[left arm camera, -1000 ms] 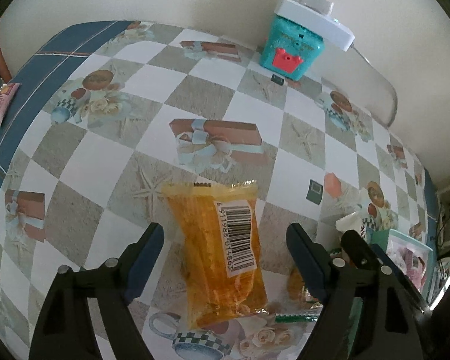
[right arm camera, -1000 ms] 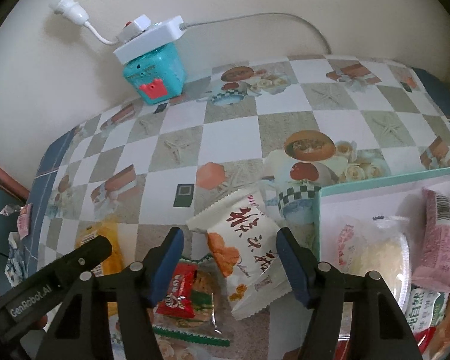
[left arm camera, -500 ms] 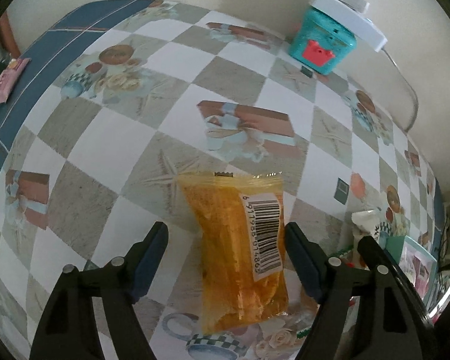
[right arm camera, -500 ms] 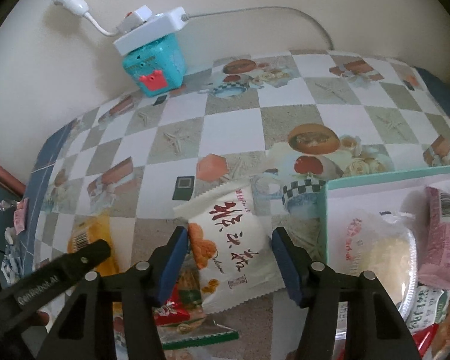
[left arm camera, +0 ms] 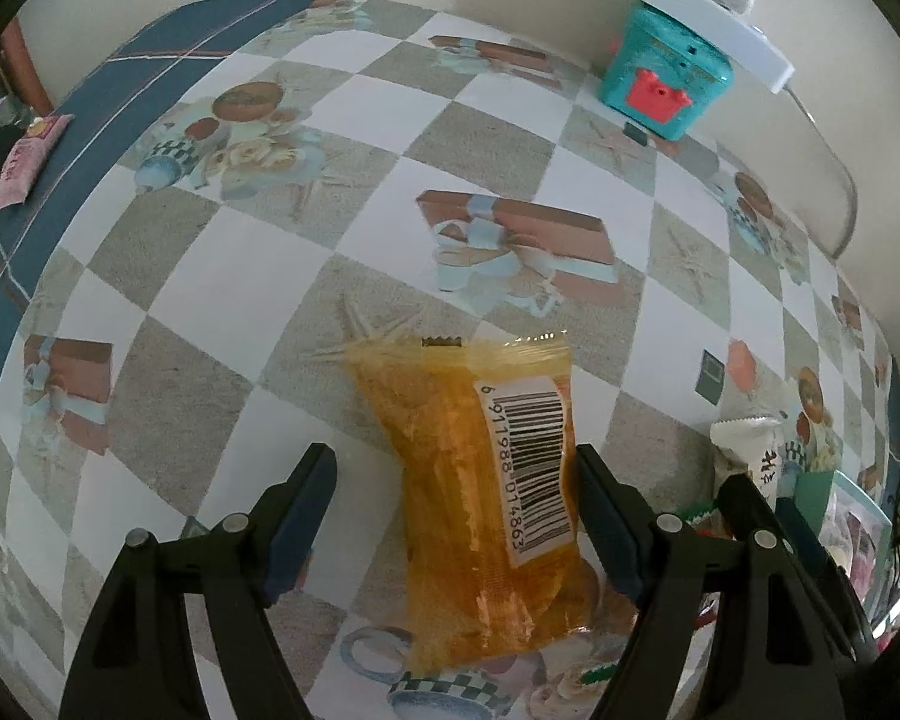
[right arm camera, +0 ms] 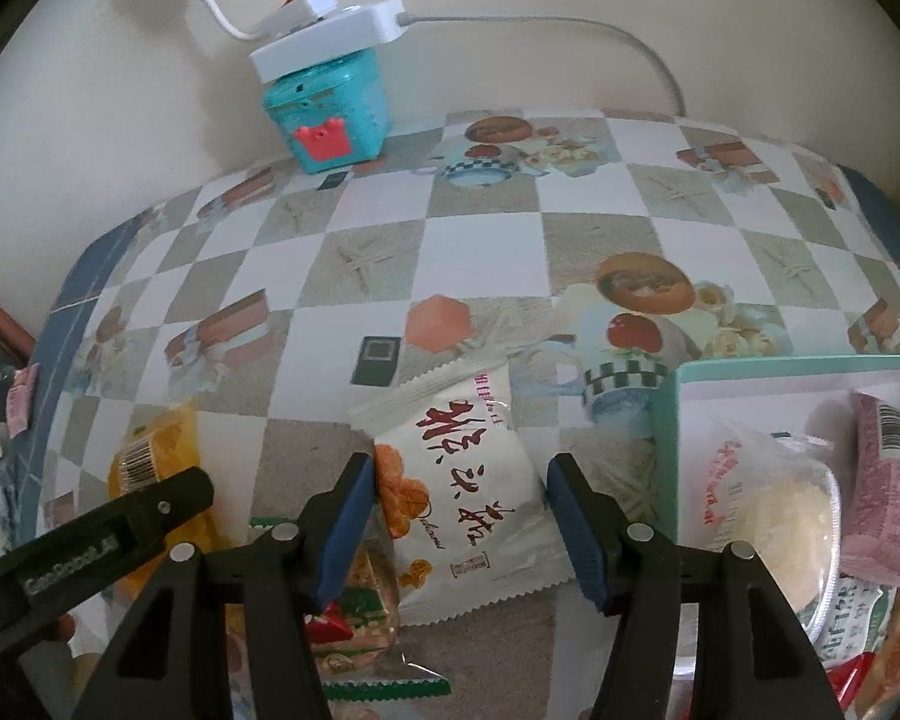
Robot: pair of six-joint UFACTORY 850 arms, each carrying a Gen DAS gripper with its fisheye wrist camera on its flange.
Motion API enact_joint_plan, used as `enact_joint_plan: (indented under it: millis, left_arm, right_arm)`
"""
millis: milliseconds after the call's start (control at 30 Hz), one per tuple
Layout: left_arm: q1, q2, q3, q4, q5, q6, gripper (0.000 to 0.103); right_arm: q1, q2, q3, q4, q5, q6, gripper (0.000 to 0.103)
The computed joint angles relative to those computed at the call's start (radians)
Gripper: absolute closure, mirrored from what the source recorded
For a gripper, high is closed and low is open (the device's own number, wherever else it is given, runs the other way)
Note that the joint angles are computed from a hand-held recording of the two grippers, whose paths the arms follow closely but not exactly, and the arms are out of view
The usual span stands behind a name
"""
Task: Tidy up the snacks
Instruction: 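Close the left tool on the orange bread bag while the right tool grips the white rice-cracker bag, then carry the orange bag and white bag over the tray and open both tools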
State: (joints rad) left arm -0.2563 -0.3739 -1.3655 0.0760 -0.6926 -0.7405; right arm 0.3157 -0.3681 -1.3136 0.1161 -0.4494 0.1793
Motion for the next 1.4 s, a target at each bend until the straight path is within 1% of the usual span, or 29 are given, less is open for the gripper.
enact_joint_plan:
  millis: [67, 300, 467, 633, 700, 767, 867, 900, 933, 967, 1033, 1067, 1133, 1400]
  left_arm:
    - [0.006, 0.002, -0.001, 0.01, -0.01, -0.017, 0.023]
    - [0.025, 0.018, 0.019, 0.029, -0.023, -0.055, 0.023]
    - [0.032, 0.031, 0.031, 0.029, -0.027, -0.047, 0.023]
    - [0.026, 0.026, 0.028, 0.04, -0.031, -0.055, 0.023]
    - [0.024, 0.017, 0.017, 0.041, -0.034, -0.059, 0.023]
    - [0.022, 0.013, 0.014, 0.041, -0.032, -0.069, 0.023]
    - [0.022, 0.008, 0.009, 0.035, -0.03, -0.067, 0.023]
    - [0.022, 0.01, 0.011, 0.032, -0.025, -0.064, 0.028]
    - [0.022, 0.012, 0.013, 0.032, -0.02, -0.062, 0.031]
    - [0.022, 0.012, 0.012, 0.024, -0.02, -0.056, 0.032]
    - [0.023, 0.018, 0.017, 0.008, -0.008, -0.042, 0.041]
    - [0.024, 0.02, 0.018, 0.005, -0.006, -0.041, 0.043]
    - [0.026, 0.023, 0.018, -0.005, -0.002, -0.035, 0.054]
    - [0.027, 0.052, 0.034, 0.02, 0.018, -0.072, 0.056]
  right_arm:
    - [0.001, 0.0, 0.0, 0.023, -0.001, -0.021, 0.04]
    - [0.03, -0.011, -0.007, -0.162, -0.004, 0.128, 0.039]
    - [0.036, -0.019, -0.007, -0.225, -0.002, 0.196, 0.033]
    - [0.046, -0.021, -0.004, -0.305, -0.004, 0.258, 0.033]
    - [0.046, -0.021, -0.004, -0.312, -0.005, 0.268, 0.034]
    - [0.047, -0.02, -0.005, -0.323, -0.005, 0.28, 0.042]
    - [0.046, -0.019, -0.006, -0.322, -0.009, 0.279, 0.046]
    - [0.046, -0.018, -0.005, -0.325, -0.009, 0.283, 0.047]
    - [0.047, -0.018, -0.006, -0.337, -0.011, 0.293, 0.048]
    - [0.047, -0.019, -0.007, -0.345, -0.012, 0.301, 0.048]
    - [0.045, -0.019, -0.009, -0.341, -0.016, 0.3, 0.048]
    - [0.045, -0.018, -0.009, -0.339, -0.017, 0.3, 0.048]
    - [0.044, -0.015, -0.009, -0.344, -0.016, 0.303, 0.048]
    - [0.048, 0.005, -0.017, -0.369, -0.013, 0.32, 0.048]
